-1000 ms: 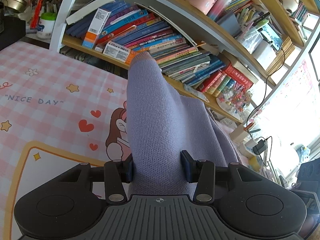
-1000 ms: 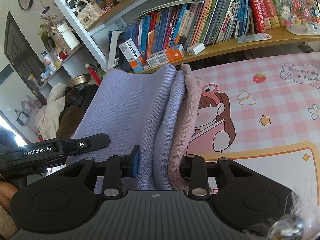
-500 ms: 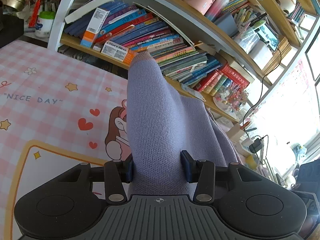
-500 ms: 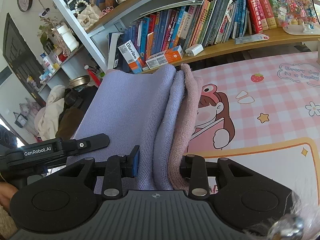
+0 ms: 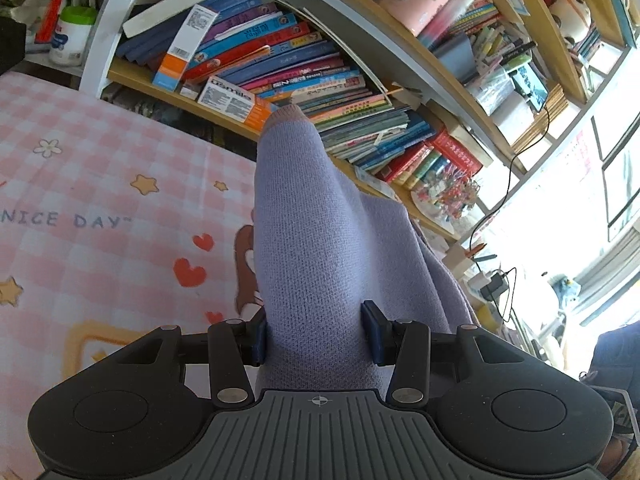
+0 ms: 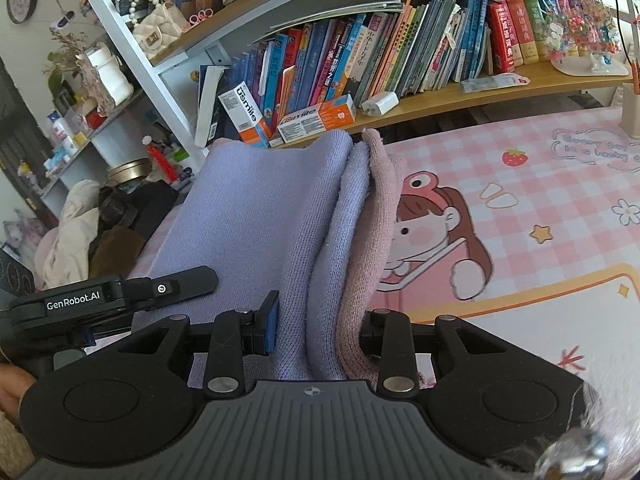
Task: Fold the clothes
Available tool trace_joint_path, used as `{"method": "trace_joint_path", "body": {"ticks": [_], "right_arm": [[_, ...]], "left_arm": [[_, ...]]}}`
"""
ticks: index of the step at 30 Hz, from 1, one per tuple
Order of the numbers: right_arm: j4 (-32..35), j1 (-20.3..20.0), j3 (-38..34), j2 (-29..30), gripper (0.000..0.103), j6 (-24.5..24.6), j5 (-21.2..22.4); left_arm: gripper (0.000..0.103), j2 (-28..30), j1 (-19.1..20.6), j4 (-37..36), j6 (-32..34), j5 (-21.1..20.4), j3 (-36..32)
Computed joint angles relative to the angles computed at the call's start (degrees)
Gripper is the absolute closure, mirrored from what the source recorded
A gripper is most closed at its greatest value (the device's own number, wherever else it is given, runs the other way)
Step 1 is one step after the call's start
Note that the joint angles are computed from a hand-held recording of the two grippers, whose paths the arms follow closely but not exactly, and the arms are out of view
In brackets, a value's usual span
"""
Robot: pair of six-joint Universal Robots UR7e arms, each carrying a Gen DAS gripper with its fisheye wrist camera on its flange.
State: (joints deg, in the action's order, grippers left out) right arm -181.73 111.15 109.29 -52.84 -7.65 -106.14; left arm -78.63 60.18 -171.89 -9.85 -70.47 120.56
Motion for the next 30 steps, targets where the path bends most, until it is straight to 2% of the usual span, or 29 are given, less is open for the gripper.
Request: {"method": "trace_joint_path", "body": {"ticks": [11, 18, 22, 30], "right_arm": [[-1.26, 5.49, -7.44, 10.13, 0.073, 5.08, -6.33], [0.25, 7.09, -13.23, 16.1, 0.073, 6.86, -8.42], [1.97, 6.41, -18.71, 19.98, 0.073, 5.2, -8.05], [7.15, 3.49, -35.73, 30.01, 0.073, -2.76, -6.32]], "left_arm": [[0.059, -2.86, 9.31, 7.85, 6.26, -9.37, -5.14], [0.059, -1.11, 14.84, 12.09, 9.84, -13.88, -10.45], [0.059, 2.35, 17.71, 13.15, 12.13, -15.56, -15.49], [0.059, 12.47, 21.89, 16.11, 15.61, -16.61, -29.56]]}}
